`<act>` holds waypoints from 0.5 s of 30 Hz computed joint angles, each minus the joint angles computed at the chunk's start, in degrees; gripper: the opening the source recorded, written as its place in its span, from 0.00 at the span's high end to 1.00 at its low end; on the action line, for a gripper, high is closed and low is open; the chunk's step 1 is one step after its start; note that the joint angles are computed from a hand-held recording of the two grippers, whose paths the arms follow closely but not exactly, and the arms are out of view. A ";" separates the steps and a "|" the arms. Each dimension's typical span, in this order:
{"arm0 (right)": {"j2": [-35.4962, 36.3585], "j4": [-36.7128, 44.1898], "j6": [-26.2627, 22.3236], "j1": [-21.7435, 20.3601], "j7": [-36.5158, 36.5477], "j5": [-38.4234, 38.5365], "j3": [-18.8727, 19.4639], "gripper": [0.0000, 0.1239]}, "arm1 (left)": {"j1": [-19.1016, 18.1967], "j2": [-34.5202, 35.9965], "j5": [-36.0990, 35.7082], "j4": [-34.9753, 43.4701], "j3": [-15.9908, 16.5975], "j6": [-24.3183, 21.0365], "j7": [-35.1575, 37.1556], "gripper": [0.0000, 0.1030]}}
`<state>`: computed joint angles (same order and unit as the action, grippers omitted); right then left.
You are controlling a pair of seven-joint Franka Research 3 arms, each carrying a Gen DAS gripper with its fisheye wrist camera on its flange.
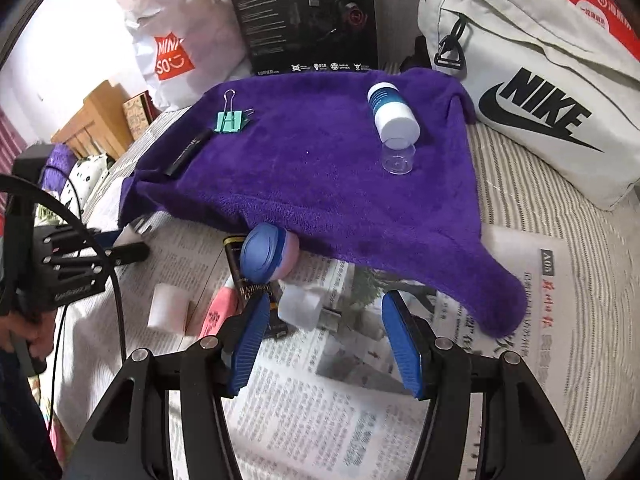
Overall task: Organize rigid objects
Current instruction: 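Grasp the white charger cube with the left tool while the right tool grasps the white USB light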
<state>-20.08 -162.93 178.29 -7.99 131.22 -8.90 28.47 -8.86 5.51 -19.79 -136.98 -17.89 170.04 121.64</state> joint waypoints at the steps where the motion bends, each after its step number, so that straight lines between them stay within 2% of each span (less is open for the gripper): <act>1: 0.68 0.62 0.07 -2.44 0.88 -1.09 2.43 0.52 | 0.27 -0.13 -1.12 -0.15 -0.33 0.07 0.75 0.74; 4: 1.96 2.02 -1.29 -6.77 3.19 -4.67 6.58 0.53 | 0.88 -0.66 -5.61 -0.88 -1.41 0.80 4.77 0.74; 9: 0.99 1.27 -3.57 -5.41 5.92 -7.75 4.64 0.53 | 0.49 -0.61 -10.95 -0.89 -1.57 1.43 9.34 0.74; 15: 0.68 1.59 -4.01 -7.86 11.39 -14.40 6.59 0.54 | -0.17 -1.28 -13.12 -1.22 -0.93 1.26 11.20 0.74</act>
<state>-19.40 -161.35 174.28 -15.85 142.62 -23.29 35.05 -9.03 4.23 -32.91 -138.20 -18.82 171.31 132.83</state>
